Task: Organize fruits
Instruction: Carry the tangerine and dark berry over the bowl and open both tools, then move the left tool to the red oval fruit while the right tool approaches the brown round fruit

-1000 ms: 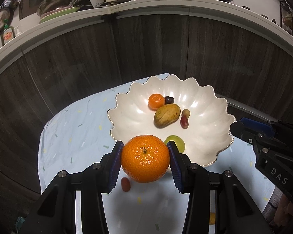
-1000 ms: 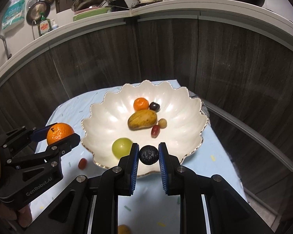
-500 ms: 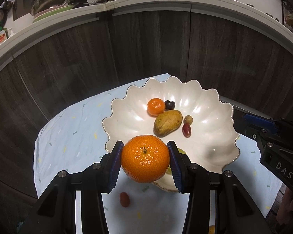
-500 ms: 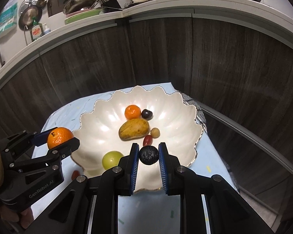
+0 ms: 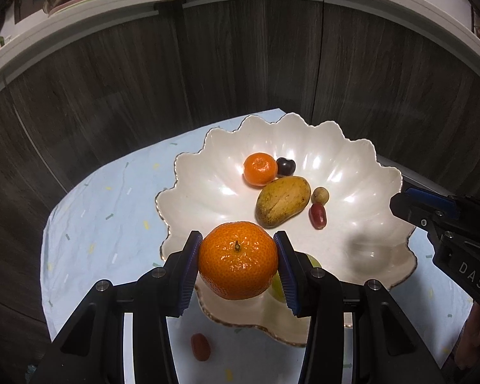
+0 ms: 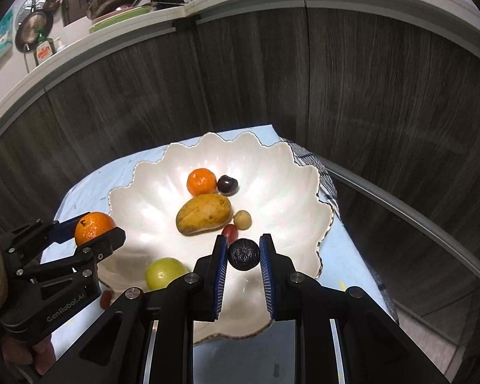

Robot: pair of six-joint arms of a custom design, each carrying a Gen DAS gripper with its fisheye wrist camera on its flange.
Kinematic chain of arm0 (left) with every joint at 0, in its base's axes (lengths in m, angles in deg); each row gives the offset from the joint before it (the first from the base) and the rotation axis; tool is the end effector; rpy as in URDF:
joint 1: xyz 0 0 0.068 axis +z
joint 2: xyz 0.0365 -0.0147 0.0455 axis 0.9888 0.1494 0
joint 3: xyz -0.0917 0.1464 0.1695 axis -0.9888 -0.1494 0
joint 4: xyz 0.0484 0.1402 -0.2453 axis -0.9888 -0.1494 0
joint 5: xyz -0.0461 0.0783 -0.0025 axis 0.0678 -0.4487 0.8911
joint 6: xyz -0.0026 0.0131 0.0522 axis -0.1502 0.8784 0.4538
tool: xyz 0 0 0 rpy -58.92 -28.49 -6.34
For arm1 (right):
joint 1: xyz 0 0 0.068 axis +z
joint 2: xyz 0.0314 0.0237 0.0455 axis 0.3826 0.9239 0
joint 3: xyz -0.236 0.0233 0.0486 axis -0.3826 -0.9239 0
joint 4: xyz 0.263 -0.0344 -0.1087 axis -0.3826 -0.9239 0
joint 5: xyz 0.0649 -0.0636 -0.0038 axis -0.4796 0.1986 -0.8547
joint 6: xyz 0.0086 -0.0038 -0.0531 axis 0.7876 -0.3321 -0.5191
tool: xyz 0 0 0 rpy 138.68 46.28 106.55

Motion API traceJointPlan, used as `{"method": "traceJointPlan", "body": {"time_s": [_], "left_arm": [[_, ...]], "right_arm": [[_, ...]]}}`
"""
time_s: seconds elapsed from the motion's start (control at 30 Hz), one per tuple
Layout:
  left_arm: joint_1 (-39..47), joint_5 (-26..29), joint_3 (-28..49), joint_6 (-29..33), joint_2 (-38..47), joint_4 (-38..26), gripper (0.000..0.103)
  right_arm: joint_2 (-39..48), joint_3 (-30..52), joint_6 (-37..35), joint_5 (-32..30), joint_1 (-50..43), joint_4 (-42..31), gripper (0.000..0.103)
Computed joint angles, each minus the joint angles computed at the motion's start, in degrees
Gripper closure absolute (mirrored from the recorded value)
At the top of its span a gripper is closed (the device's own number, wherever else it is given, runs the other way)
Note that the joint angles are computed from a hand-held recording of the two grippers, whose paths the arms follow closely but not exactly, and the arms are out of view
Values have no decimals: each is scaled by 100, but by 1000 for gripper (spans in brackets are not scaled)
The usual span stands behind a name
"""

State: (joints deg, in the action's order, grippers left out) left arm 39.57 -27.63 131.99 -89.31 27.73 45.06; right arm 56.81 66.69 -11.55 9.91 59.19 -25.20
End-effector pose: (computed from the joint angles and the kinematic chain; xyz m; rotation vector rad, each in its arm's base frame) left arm 0.2232 -0.1784 0.1810 0.0596 2.4266 0.0434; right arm 0.2301 0.1637 0.1877 -0.2430 2.3716 0.2700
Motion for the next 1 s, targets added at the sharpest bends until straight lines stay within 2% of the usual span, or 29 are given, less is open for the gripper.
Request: {"method": "traceJointPlan", "body": {"time_s": [0.3, 0.6, 0.63, 0.7, 0.77, 0.87, 1.0], "left_arm": [[234, 327, -21, 35, 176, 205, 58], [215, 350, -41, -1, 187, 144, 56], [175, 293, -72, 6, 123, 155, 49], [101, 139, -90, 7, 42, 155, 39], [36, 3, -62, 8, -25, 84, 38], [7, -58, -17, 10, -62, -2, 38], [-86, -212, -11, -48, -188, -123, 31]], "right_arm": [[441, 182, -42, -149, -138, 116, 81], [512, 228, -34, -191, -160, 59, 79], [506, 231, -19, -176, -155, 50, 76], [412, 188, 29, -107, -143, 53, 54], [279, 125, 43, -49, -125, 61, 49], [203, 112, 62, -52, -129, 11, 48], [15, 62, 96, 74, -85, -41, 36]]}}
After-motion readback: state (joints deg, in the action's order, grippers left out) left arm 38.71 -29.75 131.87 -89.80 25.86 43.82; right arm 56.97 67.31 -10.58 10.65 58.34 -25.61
